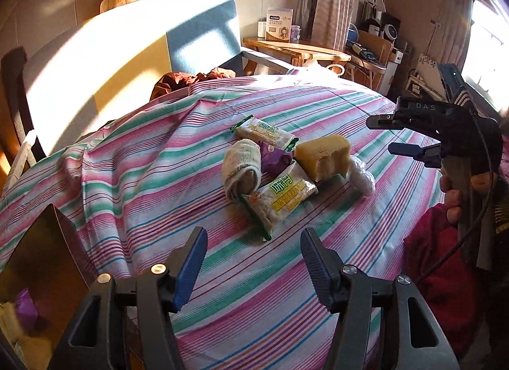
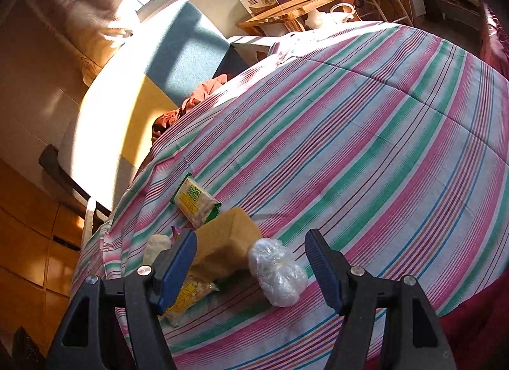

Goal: Organize objects
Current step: 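Move both tools back toward the remaining items, then grasp the rolled white sock with the left tool and lift it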

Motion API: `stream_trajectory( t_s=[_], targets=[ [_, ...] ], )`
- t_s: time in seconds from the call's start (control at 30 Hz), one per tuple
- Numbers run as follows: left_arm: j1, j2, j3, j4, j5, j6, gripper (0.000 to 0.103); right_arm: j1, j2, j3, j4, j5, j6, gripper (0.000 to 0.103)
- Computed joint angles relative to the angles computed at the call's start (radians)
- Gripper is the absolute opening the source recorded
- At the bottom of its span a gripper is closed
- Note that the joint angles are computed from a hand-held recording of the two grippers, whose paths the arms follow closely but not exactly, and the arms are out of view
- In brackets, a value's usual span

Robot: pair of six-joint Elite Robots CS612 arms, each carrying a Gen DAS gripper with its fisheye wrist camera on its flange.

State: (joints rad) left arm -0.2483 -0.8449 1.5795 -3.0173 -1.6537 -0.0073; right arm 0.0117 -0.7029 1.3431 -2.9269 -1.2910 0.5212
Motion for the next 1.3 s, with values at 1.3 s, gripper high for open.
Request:
stream_trajectory(
  t_s=[1.3],
  targets=[
    [0.038,0.207,-0.336,0.238,-0.084,-0.176,0.049,0.004,0.008,-0.014,0.004,0.039,-0.042,0.072]
  ],
)
